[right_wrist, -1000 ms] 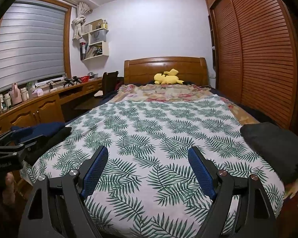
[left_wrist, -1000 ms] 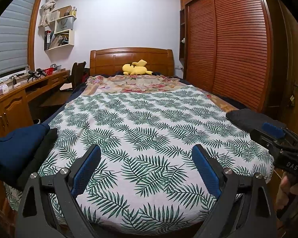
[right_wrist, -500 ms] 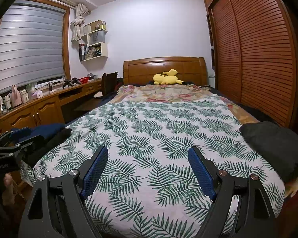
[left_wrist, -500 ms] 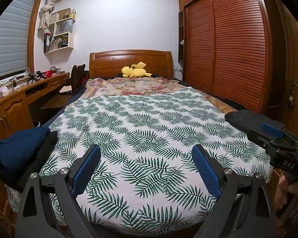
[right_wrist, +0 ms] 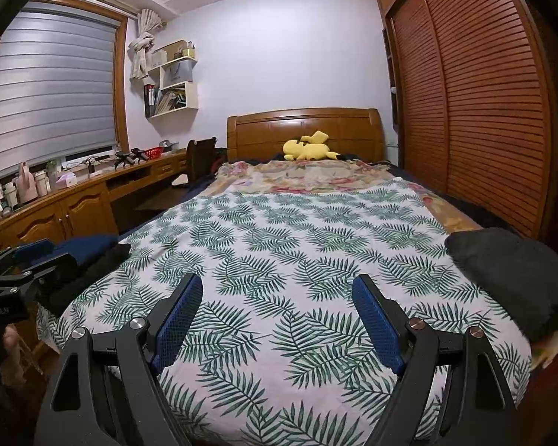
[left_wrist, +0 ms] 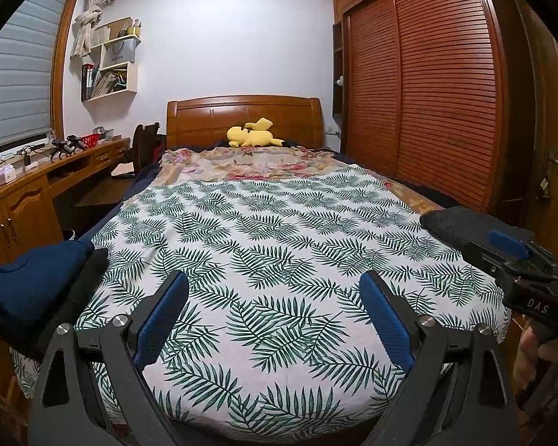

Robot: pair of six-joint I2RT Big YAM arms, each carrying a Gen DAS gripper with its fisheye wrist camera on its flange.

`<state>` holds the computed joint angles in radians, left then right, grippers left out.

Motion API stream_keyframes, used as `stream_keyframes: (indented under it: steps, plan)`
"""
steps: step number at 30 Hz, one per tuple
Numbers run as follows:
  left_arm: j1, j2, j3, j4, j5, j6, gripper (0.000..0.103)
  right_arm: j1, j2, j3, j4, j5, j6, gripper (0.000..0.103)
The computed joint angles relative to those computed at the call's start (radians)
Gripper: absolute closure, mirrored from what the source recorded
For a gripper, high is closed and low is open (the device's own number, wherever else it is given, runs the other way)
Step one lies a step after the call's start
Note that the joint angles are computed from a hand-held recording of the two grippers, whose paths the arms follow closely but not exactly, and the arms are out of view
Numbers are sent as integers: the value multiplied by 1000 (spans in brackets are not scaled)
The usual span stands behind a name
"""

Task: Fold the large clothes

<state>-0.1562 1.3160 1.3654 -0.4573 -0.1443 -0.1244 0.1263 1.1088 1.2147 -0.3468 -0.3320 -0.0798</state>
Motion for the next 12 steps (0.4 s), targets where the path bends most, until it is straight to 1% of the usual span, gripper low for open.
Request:
stream_keyframes:
  steps: [12]
  plan:
    - [0,1,3,-1,4,-1,10,2,-1,0,-1,2,0,19]
